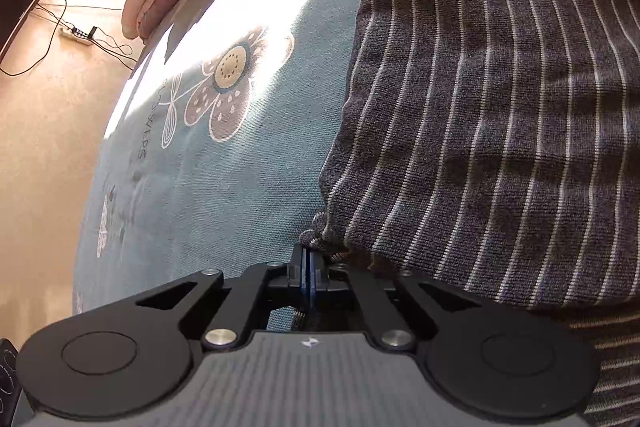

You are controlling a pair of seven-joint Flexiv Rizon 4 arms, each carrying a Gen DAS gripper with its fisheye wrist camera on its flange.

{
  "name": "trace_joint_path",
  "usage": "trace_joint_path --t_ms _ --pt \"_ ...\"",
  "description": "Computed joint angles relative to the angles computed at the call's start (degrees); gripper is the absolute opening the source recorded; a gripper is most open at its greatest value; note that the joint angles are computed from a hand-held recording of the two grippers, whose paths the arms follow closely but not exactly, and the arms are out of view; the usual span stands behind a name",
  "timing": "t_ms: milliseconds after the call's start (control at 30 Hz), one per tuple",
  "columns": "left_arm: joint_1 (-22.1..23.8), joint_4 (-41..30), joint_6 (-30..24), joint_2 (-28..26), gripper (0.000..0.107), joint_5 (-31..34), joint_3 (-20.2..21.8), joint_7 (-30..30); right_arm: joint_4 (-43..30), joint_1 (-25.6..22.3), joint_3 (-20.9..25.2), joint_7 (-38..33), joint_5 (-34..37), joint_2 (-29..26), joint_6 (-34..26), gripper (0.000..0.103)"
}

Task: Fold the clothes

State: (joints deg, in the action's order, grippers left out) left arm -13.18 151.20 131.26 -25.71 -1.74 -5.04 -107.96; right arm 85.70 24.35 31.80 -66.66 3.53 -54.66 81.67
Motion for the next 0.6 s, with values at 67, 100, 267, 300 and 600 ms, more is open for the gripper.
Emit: trace_joint_path --t_ms 67,100,267,300,600 --pt "3.79 -2.16 -1.28 -0.32 0.049 6.84 -2.66 1.79 -1.59 -1.47 1.8 -2.24 -0.93 -0.79 -3.31 0.0" --pt "5.73 -3.44 -2.33 -0.76 0.049 9.76 -4.15 2.37 -2.83 -2.07 2.62 -3.65 -1.14 -1.23 -5.61 0.0" --pt "11.33 -10.04 -7.74 -3.34 0.049 18.6 -9.79 7.0 -12.26 -6.02 8.0 -11.54 0.57 -4.67 -22.53 0.001" --pt "12.19 -11.27 -8.44 -4.25 0.05 19.37 -10.77 7.83 -14.03 -6.08 8.23 -12.72 0.74 -5.12 -25.52 0.001" --pt "23.52 -12.32 -16.91 -7.32 0.055 16.44 -22.73 4.9 -14.5 -4.38 4.97 -20.56 4.7 -1.43 -30.73 0.006"
